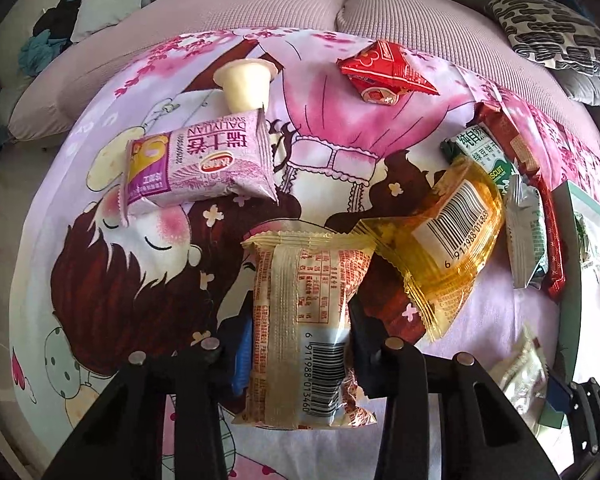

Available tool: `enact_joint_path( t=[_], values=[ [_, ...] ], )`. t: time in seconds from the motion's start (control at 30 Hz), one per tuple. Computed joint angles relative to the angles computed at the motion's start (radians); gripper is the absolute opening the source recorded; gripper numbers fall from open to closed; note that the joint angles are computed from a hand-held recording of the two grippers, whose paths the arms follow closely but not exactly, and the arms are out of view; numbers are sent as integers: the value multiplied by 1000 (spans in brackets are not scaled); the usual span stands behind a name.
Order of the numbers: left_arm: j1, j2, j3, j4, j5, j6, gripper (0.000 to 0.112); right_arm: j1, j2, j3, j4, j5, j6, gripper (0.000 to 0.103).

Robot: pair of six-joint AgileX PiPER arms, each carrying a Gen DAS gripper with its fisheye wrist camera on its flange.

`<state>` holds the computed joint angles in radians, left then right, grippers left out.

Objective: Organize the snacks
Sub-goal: 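Grasp the cream bread pack with right tool while left tool grasps the tan bread pack, then carry both bread packs into the tray and open both tools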

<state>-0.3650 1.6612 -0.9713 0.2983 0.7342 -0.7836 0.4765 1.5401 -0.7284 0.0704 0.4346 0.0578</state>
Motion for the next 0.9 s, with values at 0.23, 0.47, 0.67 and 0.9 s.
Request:
enact_joint_path(
  t=[0.23, 0.47, 0.67, 0.9],
  values=[
    [-20, -60, 5, 51, 40, -65, 41, -67, -75, 13, 74, 26, -81, 62],
    [-67, -117, 6, 137, 89, -143, 41, -102, -143, 20, 160, 49, -173, 62],
    [-122, -160, -16, 204, 138, -201, 41, -134, -187, 23, 179, 79, -191, 62],
    [-228, -115, -113, 218, 163, -196, 41, -248, -210, 10, 184, 109, -210, 62]
  ],
)
